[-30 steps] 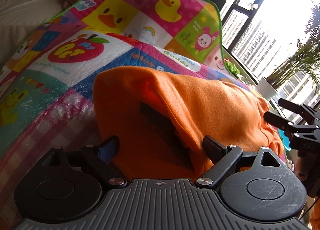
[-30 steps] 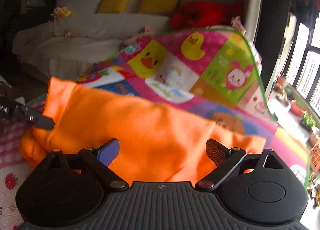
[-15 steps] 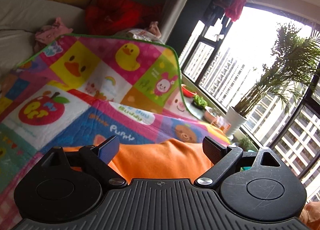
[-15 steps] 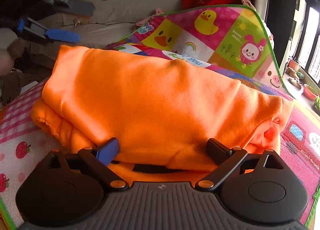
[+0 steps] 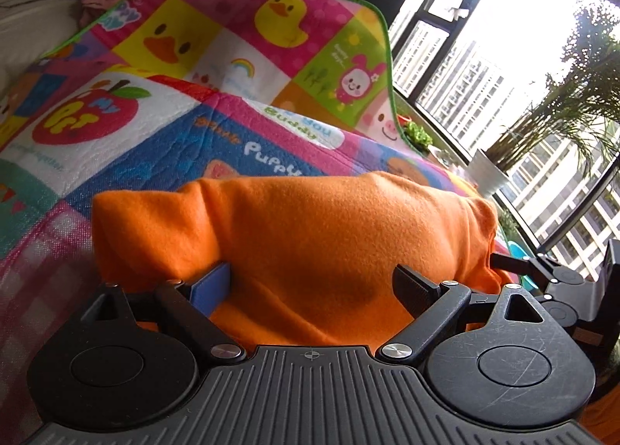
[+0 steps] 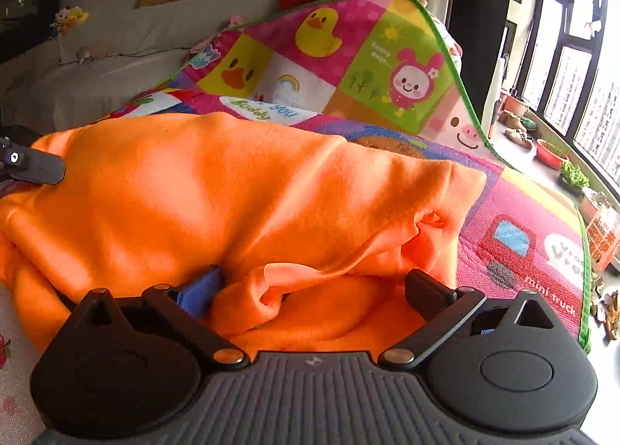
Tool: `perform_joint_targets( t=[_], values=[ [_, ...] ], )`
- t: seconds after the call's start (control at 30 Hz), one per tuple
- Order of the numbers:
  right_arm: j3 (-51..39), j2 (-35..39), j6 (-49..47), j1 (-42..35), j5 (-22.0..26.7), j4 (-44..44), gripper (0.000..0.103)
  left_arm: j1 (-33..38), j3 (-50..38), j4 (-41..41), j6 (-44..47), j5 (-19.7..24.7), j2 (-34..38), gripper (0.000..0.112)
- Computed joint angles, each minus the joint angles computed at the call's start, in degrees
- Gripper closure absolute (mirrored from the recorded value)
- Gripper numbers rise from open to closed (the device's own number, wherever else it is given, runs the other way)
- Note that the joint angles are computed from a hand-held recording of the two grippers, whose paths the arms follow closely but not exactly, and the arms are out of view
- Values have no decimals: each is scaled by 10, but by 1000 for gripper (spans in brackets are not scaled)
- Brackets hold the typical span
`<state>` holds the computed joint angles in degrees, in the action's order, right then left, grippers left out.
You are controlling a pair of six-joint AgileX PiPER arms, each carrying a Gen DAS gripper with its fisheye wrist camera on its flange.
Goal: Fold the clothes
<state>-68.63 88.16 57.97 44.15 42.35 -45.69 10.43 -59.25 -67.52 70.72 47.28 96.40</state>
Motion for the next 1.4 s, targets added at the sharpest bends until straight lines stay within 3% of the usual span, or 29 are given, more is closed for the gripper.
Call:
perform_joint_targets(
  t=[0.17,0.37,0.47,0.53,0.63,0.77,0.87,1.03,1.13,1.17,1.2,1.27,1.33,1.4],
  values=[
    [-29,-2,-26,47,63,-40,3,32,15,18,3,10,-24,19],
    [-96,26,-32,91,37,-88,3,120,19,11,-7,33,-32,18],
    [-161,83,-117,73,25,-1,3,160,8,-1,-19,53,-16,18],
    [-190,127,-163,69,42,43,3,171,0,-3,-32,62,-4,19],
    [-188,131,-126,116,70,-45,3,173,0,-5,-36,66,5,19],
    [-188,117,-124,191,66,-132,3,156,4,-8,-34,45,4,19],
    [-245,152,-193,212,42,-65,5,134,7,-5,-37,10,-2,19],
    [-349,261,-263,230,69,-31,10,130,17,-7,-32,-4,-14,19],
    [-374,280,-274,226,80,-21,11,136,21,-3,-23,-7,-22,19],
    [-381,283,-273,224,86,-17,18,139,22,-3,-18,-5,-23,18],
    [-390,285,-268,223,98,-15,32,142,23,-5,-14,-3,-24,18],
    [-392,274,-247,202,96,28,42,150,23,-11,-8,6,-25,18],
    [-372,245,-201,165,68,100,51,160,22,-24,-4,27,-23,18],
    [-316,199,-149,117,4,186,59,173,18,-36,-2,56,-18,18]
  ],
)
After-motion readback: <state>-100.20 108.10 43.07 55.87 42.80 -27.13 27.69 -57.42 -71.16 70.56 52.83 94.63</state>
